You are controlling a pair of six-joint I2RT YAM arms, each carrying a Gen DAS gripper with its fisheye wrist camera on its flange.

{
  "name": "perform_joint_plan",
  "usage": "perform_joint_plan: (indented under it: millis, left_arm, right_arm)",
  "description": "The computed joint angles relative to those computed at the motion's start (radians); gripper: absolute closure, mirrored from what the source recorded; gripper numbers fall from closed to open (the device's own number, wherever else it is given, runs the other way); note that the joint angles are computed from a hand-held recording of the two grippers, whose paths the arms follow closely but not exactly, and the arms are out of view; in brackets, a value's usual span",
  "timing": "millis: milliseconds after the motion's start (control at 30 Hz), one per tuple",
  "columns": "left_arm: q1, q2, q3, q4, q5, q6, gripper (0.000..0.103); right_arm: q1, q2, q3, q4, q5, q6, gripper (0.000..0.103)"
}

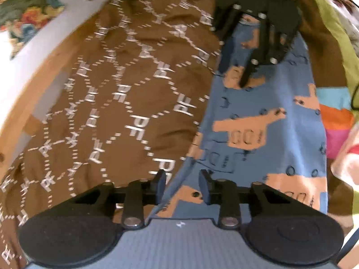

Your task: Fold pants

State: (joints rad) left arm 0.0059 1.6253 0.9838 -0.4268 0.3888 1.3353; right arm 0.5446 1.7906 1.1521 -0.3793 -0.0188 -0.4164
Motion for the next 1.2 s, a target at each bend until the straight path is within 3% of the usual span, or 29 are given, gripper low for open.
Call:
perform_joint_plan:
  millis: [200, 233, 400, 433, 600, 833, 867, 933, 967, 1033, 1100, 1167, 1200]
  left_arm:
    - [-0.027, 0.080, 0.051, -0.049, -0.060, -0.003, 0.068]
    - [-0.030, 0.087, 0.058, -0.052, -0.062, -0.007, 0.069]
    - [-0.041, 0.092, 0.065, -0.026, -0.076, -0.034, 0.094]
    - [-0.041, 0.089, 0.063, -0.021, -0.077, -0.036, 0.095]
    - [-0.035, 0.051, 0.010, 0.039, -0.071, -0.036, 0.101]
    - [-0.053, 0.049, 0.002, 0.123, -0.103, -0.157, 0.101]
    - [-0.063, 0.048, -0.016, 0.168, -0.129, -0.177, 0.101]
    - [-0.067, 0.041, -0.044, 0.232, -0.158, -0.208, 0.098]
    - [-0.055, 0.038, -0.036, 0.224, -0.155, -0.229, 0.093]
    - [-0.004, 0.022, -0.009, 0.183, -0.105, -0.270, 0.080]
    - [0.078, -0.007, 0.016, 0.141, -0.023, -0.305, 0.053]
    - [0.168, -0.023, 0.037, 0.108, 0.053, -0.292, 0.040]
    - [0.206, -0.023, 0.047, 0.094, 0.068, -0.271, 0.039]
  right_arm:
    - [0.000, 0.038, 0.043, -0.027, -0.016, 0.017, 0.067]
    - [-0.001, 0.033, 0.041, -0.031, -0.015, 0.017, 0.071]
    - [0.005, 0.030, 0.029, 0.002, 0.005, 0.018, 0.095]
    - [0.009, 0.026, 0.020, 0.015, 0.017, 0.014, 0.099]
    - [0.038, -0.014, -0.035, 0.075, 0.083, 0.007, 0.101]
    - [0.039, 0.000, -0.042, 0.124, 0.147, 0.034, 0.100]
    - [0.047, 0.013, -0.043, 0.127, 0.176, 0.045, 0.097]
    - [0.051, 0.010, -0.070, 0.170, 0.215, 0.064, 0.075]
    - [0.049, -0.006, -0.089, 0.191, 0.229, 0.087, 0.069]
    - [0.047, -0.048, -0.131, 0.228, 0.274, 0.142, 0.044]
    - [0.067, -0.117, -0.204, 0.288, 0.335, 0.192, 0.037]
    - [0.109, -0.181, -0.269, 0.336, 0.375, 0.258, 0.030]
    - [0.136, -0.201, -0.297, 0.366, 0.385, 0.289, 0.024]
